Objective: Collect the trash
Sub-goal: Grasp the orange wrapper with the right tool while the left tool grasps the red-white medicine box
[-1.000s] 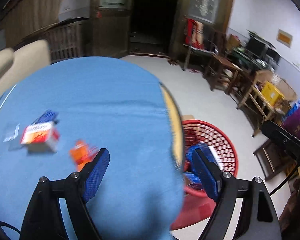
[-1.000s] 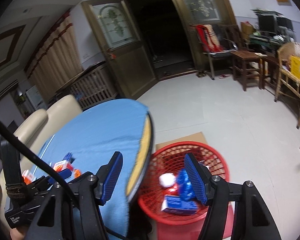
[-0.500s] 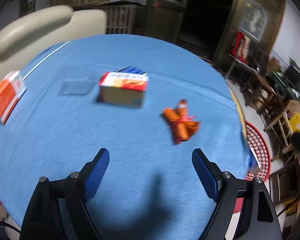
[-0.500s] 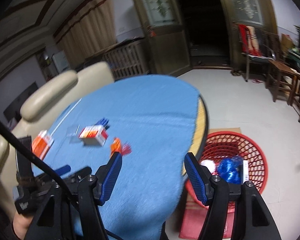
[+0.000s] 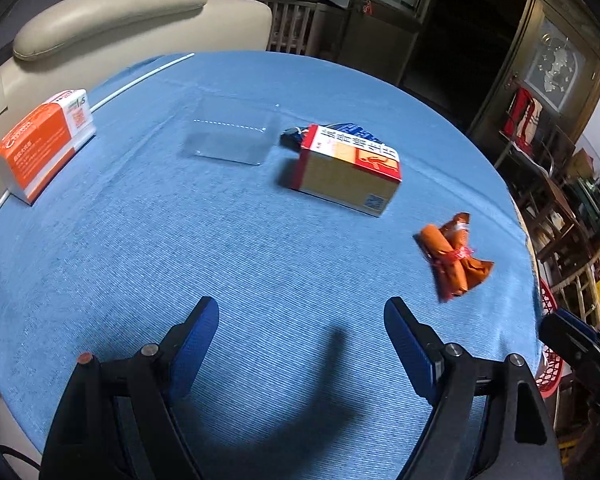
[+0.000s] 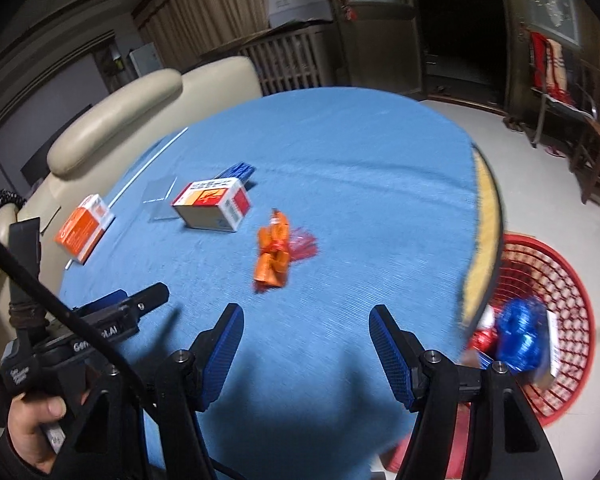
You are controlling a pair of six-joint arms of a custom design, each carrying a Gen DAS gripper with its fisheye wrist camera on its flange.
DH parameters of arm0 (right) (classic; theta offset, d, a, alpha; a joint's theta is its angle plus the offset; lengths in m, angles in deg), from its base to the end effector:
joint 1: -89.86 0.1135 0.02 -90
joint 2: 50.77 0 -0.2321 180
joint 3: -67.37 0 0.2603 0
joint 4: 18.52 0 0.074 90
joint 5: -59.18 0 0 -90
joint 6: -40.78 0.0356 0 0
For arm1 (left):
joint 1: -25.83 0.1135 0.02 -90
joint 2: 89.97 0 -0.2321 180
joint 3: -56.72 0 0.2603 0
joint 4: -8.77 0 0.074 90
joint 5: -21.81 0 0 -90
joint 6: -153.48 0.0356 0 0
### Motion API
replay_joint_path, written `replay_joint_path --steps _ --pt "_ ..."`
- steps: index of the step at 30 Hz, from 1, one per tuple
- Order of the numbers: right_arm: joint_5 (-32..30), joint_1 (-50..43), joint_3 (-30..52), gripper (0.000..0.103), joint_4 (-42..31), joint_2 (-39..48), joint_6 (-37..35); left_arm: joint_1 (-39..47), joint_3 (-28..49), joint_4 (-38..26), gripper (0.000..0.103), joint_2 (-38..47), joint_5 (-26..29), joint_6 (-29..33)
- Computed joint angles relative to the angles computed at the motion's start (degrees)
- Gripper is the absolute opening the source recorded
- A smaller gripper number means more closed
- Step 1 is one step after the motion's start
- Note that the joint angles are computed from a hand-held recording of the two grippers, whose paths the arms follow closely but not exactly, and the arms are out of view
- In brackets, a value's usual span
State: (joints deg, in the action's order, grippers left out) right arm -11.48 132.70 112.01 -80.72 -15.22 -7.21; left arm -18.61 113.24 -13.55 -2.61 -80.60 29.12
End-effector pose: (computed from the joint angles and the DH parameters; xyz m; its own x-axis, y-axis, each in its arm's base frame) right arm 0.1200 0.0952 0.2035 -0.7676 0.1494 -0.6233 0.0241 0.9785 0.2049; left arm 0.2181 -0.2032 0.1249 -0.8057 0.0181 -0.5920 0.1660 0.9664 -0.1964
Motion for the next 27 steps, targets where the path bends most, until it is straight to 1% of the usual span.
replay_joint_path --steps 3,8,13,17,18,19,20,21,22,27 --pt "-2.58 -1.59 0.85 0.069 7.22 7.28 -2.75 1.0 -0.07 0.27 0.085 0.19 0.47 0.31" --pt "-4.72 -3.51 2.96 0.069 16.57 17.79 -6.38 2.27 0.86 0.02 0.085 0.53 0.76 0.96" --pt "-6.88 -6.47 4.83 0.069 23.38 26.54 -8.94 3.12 3.36 -0.96 0.085 0.85 0.23 2.19" --pt "-8.27 -8.62 5.09 0.068 26.87 30.97 -9.89 3.78 6.95 -1.52 0.085 3.17 0.0 3.51" --pt "-9.05 -9.34 4.91 0.064 27.8 32.13 -10.32 3.99 8.25 -1.81 0.085 4.05 0.04 3.84" --pt "-9.62 -9.81 4.84 0.048 28.18 32.93 -10.66 4.08 9.81 -2.07 0.085 5.17 0.09 4.25" --pt "-8.98 -9.89 4.21 0.039 28.78 32.81 -10.97 4.03 11.02 -2.45 0.085 5.89 0.06 4.51" --pt "-9.28 -10.36 3.53 0.037 29.1 32.26 -11.41 3.98 12.29 -2.59 0.085 6.83 0.09 4.93" --pt "-9.92 -11.04 2.82 0.032 29.4 31.52 -11.77 3.89 13.94 -2.67 0.085 8.19 0.22 5.44" --pt "-13.06 -15.16 -1.69 0.03 29.41 25.77 -12.44 3.24 22.16 -3.44 0.085 15.76 0.44 7.68"
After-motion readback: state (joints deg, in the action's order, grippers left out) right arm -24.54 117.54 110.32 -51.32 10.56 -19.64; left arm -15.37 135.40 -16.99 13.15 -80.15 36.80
